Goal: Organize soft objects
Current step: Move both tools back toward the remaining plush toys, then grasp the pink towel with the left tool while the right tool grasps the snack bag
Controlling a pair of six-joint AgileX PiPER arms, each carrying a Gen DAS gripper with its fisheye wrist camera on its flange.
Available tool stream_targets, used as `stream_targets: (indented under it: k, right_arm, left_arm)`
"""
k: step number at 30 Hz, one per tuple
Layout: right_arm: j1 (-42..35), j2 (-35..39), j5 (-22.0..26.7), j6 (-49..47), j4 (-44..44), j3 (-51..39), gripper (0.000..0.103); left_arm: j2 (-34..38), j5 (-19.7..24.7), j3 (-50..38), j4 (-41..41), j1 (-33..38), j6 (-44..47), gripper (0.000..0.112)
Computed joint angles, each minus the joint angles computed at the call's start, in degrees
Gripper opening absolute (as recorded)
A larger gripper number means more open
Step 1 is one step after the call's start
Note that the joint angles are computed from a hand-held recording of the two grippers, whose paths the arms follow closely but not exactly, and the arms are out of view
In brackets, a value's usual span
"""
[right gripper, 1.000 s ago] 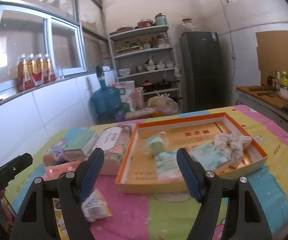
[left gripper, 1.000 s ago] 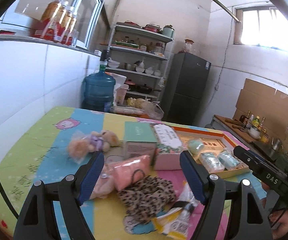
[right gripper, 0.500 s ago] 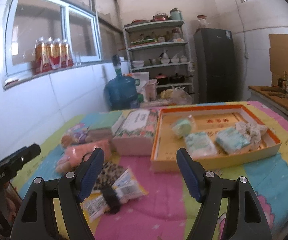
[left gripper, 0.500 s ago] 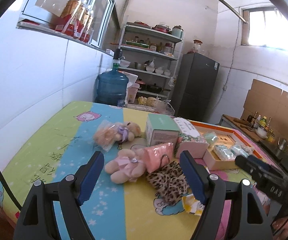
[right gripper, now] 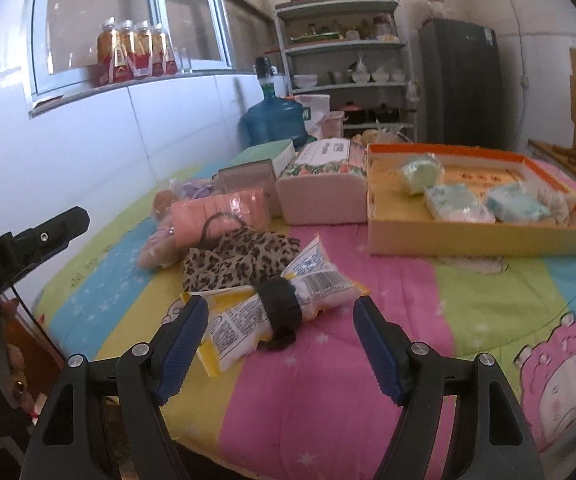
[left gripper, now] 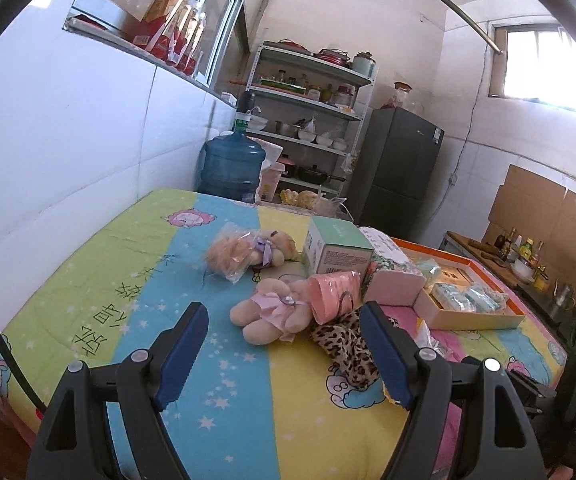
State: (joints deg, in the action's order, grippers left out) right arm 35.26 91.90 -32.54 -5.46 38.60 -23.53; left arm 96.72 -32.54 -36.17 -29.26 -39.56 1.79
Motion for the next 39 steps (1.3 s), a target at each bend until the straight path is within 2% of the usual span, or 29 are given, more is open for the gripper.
stream_targets:
  k: [8,10,13,16,19,24,26,29,32,39]
  right_arm:
    - [-0.86,3.33,2.14,11.6,-10.75,-1.62,0.076]
    - [-0.2,3.99,1.48,10.13,-8.95,-2.32,0.064]
    - [0.24,4.85,2.12,6.28,-4.97,-4.24,0.059]
    - [-1.44,5.87,4.24,6.39,-5.57,-5.95,0.056]
    - [-3.65,6.44,5.75,11.61,-11.21,-6.52,0.057]
    - [-8.05,6.77,7.09,25.52,-25.25,-6.94,0.06]
    - [-7.96,6.45,5.91,24.88,-24.85,-6.18,0.051]
    - [-9.25,4.99,1.93,28.45,-29.0,-2.86,0.051]
    - [-10.65,2.35,-1.08,28.79,-29.38,0.63,0.051]
    - [-13.58,-3.52,-2.85,26.6,-28.18,5.72,0.051]
  left_arm:
    - [0.53,-0.4,0.71,1.19,0.29,-0.77,0.078]
    - [0.59,-0.42,0.96,1.95,0.82,-1.53,0.078]
    - [0.72,-0.5,1.31,3.28,1.67,-2.94,0.078]
    - [0.9,-0.64,1.51,3.97,2.0,-3.62,0.078]
    - [1.35,-0.54,1.39,4.9,2.28,-4.46,0.078]
    - [1.84,-0.1,0.86,4.63,1.74,-4.24,0.078]
    - [2.05,0.09,0.63,4.18,1.43,-3.7,0.078]
    - [2.32,0.51,0.12,3.25,1.12,-2.66,0.078]
    - [2.89,0.93,-0.61,3.67,1.11,-2.62,0.078]
    - [5.34,5.2,-5.01,13.02,1.68,-5.55,0.078]
